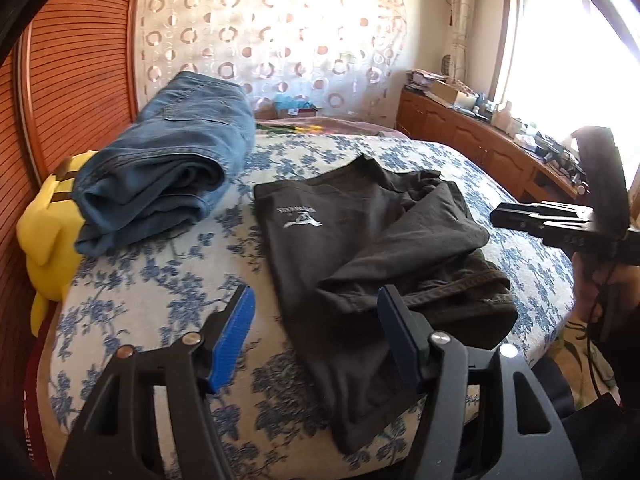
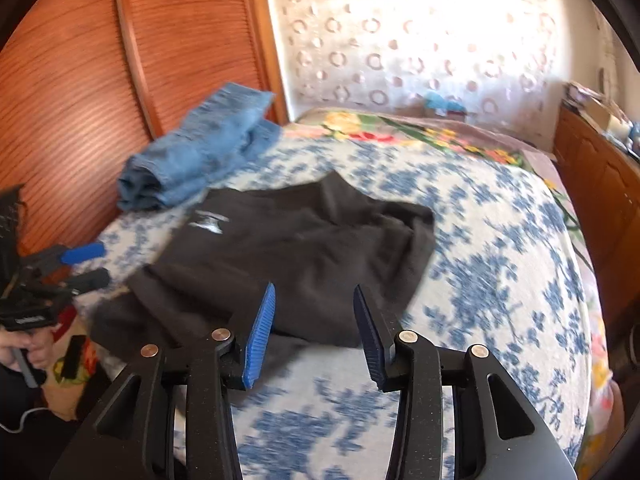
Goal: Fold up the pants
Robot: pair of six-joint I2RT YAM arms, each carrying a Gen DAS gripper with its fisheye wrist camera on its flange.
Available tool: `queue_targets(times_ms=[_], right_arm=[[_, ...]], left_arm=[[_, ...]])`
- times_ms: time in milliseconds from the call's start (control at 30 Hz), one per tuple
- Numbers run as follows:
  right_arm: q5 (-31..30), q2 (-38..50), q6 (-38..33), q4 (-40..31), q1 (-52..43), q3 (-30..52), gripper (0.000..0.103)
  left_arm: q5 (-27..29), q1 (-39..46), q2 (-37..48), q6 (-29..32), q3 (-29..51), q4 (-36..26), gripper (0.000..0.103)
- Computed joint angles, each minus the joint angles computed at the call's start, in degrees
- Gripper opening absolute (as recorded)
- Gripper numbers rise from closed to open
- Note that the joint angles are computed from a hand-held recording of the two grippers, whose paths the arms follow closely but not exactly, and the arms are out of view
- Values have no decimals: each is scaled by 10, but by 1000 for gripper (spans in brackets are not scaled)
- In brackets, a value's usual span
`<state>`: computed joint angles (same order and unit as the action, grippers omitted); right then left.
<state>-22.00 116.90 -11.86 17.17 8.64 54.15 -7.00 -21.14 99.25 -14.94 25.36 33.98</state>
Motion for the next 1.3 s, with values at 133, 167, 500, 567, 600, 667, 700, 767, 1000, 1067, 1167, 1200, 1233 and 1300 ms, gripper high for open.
queue_targets(times_ms=[133,167,500,567,600,667,700,767,1000,1067,1167,1200,1233,1300], right_arm=[[13,38,5,-1,-8,18,42],[16,47,5,-3,-8,22,42],[31,82,8,21,-6,31,43],[19,90,11,9,-8,42,43],[9,95,9,-3,-11,50,43],[-12,98,12,-8,-20,55,43],[-14,98,14,-5,-21,54,43],[2,92,14,11,-17,40,43],[34,85,-7,46,2,17,21],[35,87,-13,44,4,19,10],[20,88,-21,35,4,24,2],[8,87,-20,35,0,23,1],[-3,86,-18,33,-3,24,1],[-21,80,-11,40,-11,18,1]], left_arm=[[6,-7,23,-1,17,-4,56],[5,-8,26,-1,18,-4,55],[-4,-20,59,-3,37,-17,54],[-3,-19,62,-3,38,-16,54],[-3,-19,63,-3,38,-15,53],[0,-19,63,-4,38,-14,46],[1,-19,61,-4,38,-14,46],[3,-18,59,-2,38,-14,40],[7,-23,69,5,56,-27,32],[8,-24,74,7,63,-31,22],[13,-24,65,7,54,-19,13],[21,-24,57,7,49,-16,12],[23,-26,46,6,45,-19,12],[13,-36,25,10,37,-22,10]])
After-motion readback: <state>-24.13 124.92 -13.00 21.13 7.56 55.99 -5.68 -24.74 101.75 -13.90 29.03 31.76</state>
